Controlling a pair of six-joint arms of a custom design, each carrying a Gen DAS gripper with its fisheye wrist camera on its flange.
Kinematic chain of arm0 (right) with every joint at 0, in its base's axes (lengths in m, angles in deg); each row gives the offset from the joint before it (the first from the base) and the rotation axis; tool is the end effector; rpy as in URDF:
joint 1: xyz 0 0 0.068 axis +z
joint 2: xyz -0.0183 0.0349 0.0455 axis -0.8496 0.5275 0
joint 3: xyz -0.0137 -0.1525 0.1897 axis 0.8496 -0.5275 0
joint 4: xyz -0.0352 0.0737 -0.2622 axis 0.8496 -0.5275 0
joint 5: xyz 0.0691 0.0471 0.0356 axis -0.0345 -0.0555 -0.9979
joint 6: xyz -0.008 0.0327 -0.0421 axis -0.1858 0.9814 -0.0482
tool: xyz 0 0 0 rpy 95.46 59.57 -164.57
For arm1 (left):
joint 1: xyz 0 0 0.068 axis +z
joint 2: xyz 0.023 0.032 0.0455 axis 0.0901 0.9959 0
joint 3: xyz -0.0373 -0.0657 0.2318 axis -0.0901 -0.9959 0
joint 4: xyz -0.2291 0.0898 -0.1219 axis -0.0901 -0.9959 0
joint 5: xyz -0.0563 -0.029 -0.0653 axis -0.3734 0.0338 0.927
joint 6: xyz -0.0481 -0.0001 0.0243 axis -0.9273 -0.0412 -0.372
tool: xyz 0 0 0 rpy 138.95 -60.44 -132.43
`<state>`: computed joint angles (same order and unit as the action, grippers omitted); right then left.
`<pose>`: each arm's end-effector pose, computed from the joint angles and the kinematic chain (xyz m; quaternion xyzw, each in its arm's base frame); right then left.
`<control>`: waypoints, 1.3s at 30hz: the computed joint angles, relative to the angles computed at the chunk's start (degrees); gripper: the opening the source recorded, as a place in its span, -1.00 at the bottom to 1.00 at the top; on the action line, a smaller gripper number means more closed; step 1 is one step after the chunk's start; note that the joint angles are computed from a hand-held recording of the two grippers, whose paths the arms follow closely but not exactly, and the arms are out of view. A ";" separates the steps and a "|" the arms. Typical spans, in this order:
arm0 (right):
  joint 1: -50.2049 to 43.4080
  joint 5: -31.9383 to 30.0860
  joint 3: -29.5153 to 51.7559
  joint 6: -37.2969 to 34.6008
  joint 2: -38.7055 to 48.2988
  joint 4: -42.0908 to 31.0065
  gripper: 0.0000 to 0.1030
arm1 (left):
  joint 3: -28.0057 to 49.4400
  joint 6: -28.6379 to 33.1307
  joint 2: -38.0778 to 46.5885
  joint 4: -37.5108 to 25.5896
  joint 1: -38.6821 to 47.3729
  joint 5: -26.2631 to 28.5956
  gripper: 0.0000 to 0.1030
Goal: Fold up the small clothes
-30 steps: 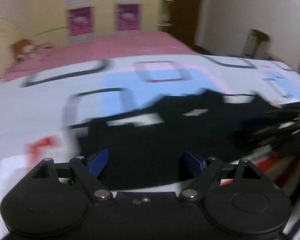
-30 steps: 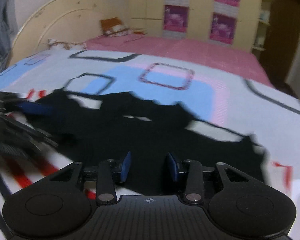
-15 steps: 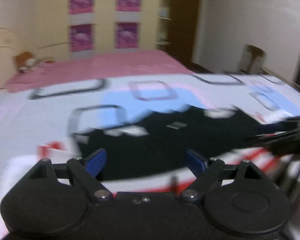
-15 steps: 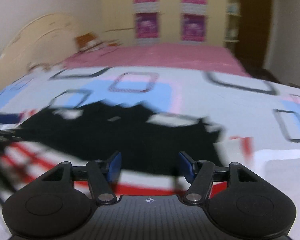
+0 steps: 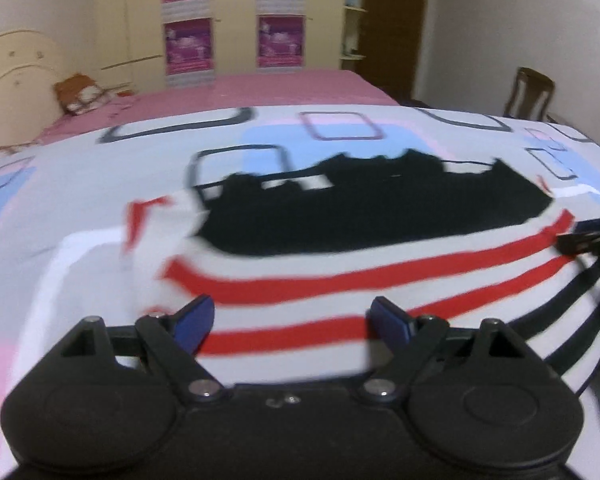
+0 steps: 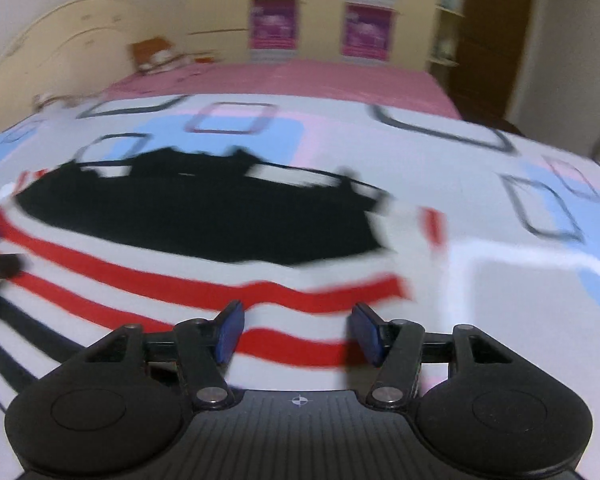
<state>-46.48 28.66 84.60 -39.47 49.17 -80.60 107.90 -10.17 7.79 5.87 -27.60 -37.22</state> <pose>0.3247 0.0759 0.0711 -0.2297 0.9018 0.1128 0.3483 0.2169 -0.1185 0.0536 -0.0901 0.9126 0.0336 0.3974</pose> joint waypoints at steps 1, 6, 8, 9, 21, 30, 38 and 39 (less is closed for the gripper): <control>-1.27 0.51 -0.49 0.02 -0.20 0.17 0.12 | -1.30 0.67 -1.20 0.04 0.04 -0.32 0.68; -0.68 -0.61 -7.19 2.02 -9.69 0.28 0.12 | -2.07 -3.40 -7.17 -4.32 -5.44 -4.75 0.50; 2.06 -1.74 -9.97 2.78 -13.32 0.09 0.12 | -1.06 -4.68 -7.08 -4.61 -8.62 -5.35 0.51; 3.92 -0.79 -10.37 1.95 -13.34 -0.66 0.12 | 0.19 -4.71 -5.45 -4.58 -9.75 -4.55 0.51; 10.99 -0.12 -19.89 5.06 -24.62 -3.06 0.12 | 3.11 -13.20 -2.22 -6.97 -17.99 -8.60 0.51; 6.79 3.10 -24.69 1.68 -27.53 -2.28 0.10 | -4.63 -22.29 -9.62 -15.42 -20.48 -13.31 0.38; -10.90 -4.53 -23.42 -8.89 -25.53 -7.80 -0.46 | -10.95 -20.99 -19.18 -17.65 -16.48 -9.26 0.16; -10.05 -3.51 -23.42 -8.70 -26.44 -8.53 -0.46 | -10.48 -21.55 -19.09 -18.26 -16.64 -9.69 0.14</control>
